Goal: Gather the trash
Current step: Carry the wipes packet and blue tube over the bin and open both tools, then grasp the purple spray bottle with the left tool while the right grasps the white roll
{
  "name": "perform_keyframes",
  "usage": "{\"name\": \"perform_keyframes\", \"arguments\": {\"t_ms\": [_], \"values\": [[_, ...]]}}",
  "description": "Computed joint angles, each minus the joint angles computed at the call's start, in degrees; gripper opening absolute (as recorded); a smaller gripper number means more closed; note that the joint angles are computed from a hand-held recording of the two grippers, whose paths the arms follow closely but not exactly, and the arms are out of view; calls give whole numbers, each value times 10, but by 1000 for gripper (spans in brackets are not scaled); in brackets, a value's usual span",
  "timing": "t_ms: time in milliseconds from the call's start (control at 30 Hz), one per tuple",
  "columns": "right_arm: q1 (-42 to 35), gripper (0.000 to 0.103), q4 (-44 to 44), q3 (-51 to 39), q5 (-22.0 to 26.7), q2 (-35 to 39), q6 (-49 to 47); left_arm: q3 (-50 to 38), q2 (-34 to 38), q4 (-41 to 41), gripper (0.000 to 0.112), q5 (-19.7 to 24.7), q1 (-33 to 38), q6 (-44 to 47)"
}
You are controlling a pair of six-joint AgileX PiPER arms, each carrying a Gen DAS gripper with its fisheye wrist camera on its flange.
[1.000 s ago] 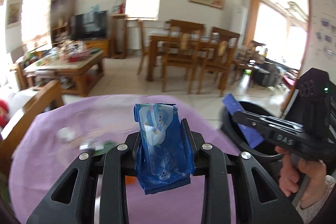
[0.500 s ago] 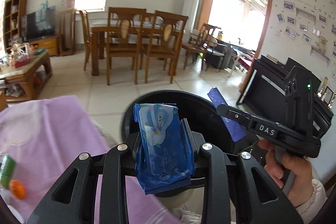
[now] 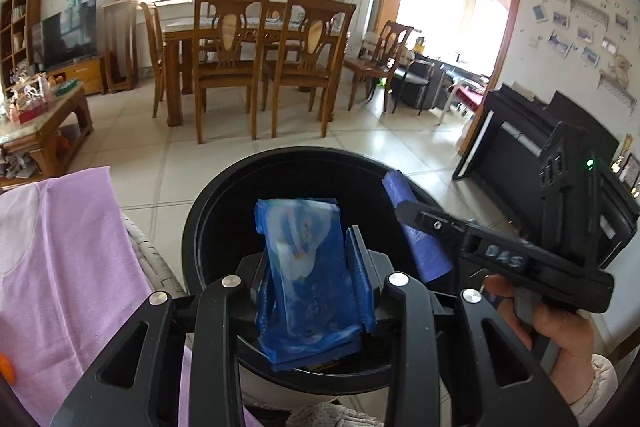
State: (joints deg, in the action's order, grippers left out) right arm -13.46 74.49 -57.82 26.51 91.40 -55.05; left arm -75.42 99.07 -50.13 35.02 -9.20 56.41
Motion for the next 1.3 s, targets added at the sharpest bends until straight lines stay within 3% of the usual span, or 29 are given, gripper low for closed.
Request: {"name": "perform_keyframes", "arguments": {"t_ms": [33, 67, 100, 233, 300, 533, 733, 900, 1067, 1167, 1300], "values": [[-1, 69, 24, 5, -2, -2, -17, 2, -3, 11, 54, -9, -4, -12], [-3, 69, 36, 8, 0, -3, -28, 8, -10, 13, 77, -19, -3, -15], [-2, 69, 36, 8, 0, -3, -30, 23, -20, -4, 86, -39, -2, 3], [6, 69, 31, 15, -7, -15, -31, 35, -40, -13, 92, -44, 7, 18], [19, 77, 27, 23, -17, -25, -26, 43, -49, -9, 98, -42, 16, 19], [106, 81, -66, 11, -61, -41, 69, 83, -93, -1, 98, -7, 100, 45], [226, 82, -256, -52, -93, -11, 267, 107, -116, -39, 98, 50, 250, 128], [335, 82, -429, -127, -96, 42, 448, 87, -90, -59, 98, 116, 400, 189], [425, 82, -535, -249, -44, 119, 550, 14, -23, -32, 97, 164, 511, 193], [476, 82, -574, -341, 3, 177, 583, -61, 37, 18, 83, 194, 546, 139], [551, 82, -651, -495, 87, 277, 645, -107, 81, 61, 81, 211, 566, 107]]}}
